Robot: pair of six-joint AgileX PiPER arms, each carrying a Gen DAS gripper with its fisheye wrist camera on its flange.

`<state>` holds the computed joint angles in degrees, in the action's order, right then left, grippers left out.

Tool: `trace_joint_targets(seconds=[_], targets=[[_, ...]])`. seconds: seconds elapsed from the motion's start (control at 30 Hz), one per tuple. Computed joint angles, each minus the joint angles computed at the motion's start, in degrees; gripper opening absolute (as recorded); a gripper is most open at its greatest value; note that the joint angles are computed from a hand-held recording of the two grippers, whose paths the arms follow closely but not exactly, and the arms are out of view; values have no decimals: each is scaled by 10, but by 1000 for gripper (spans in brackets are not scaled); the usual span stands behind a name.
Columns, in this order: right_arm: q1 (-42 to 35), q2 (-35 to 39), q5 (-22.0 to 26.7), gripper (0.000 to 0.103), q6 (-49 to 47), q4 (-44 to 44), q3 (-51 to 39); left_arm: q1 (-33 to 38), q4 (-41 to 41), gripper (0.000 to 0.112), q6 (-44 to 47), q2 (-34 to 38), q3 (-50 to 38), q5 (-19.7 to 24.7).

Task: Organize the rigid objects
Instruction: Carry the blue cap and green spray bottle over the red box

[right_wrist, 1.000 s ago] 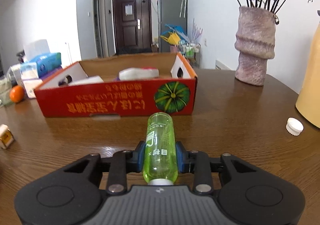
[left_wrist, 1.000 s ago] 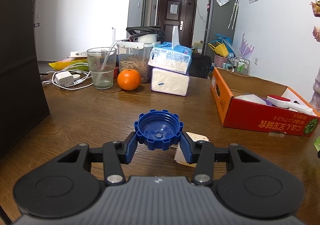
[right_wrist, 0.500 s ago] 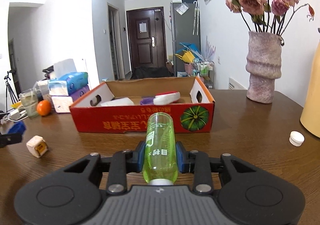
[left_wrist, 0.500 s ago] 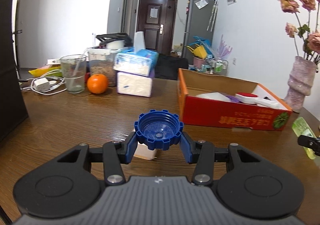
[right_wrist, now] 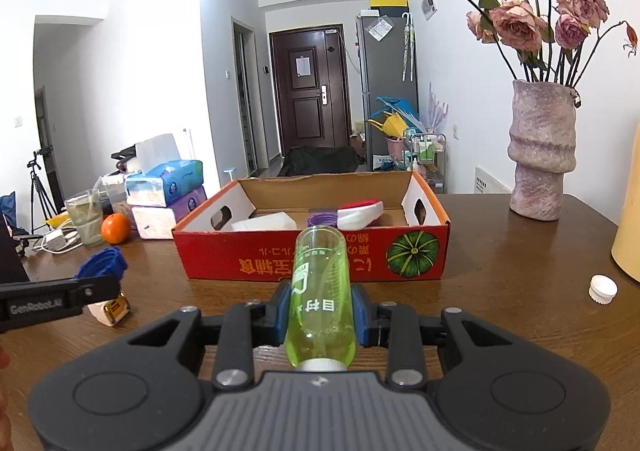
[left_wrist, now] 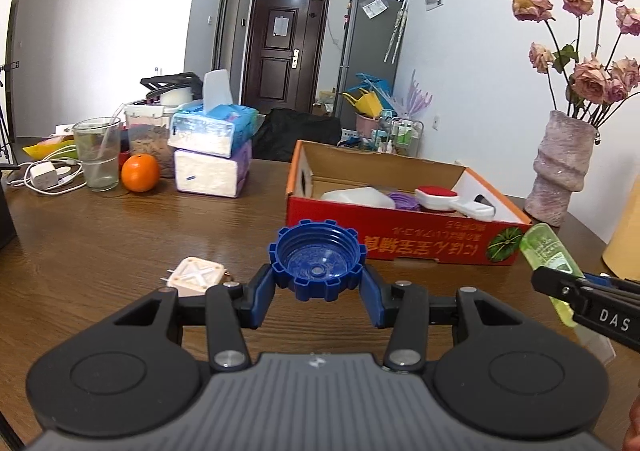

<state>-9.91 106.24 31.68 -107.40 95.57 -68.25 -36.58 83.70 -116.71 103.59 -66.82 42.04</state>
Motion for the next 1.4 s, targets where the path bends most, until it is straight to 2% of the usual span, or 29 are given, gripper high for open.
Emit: trace_joint_targets(seconds=[0.3,0.87,1.27,1.4], targets=[[8,3,-6,30,21,-13,-22,4,-39,47,54,24,-65,-1],[45,69,-51,30,87,-48,-134,54,-80,47,115,98,-200,-25],[68,148,-69,30,203,-140,-256,91,-120,47,167,159,-301,-43],[75,182,-76,30,267,-194,-312,102,-147,47,202,186,-347,-46]])
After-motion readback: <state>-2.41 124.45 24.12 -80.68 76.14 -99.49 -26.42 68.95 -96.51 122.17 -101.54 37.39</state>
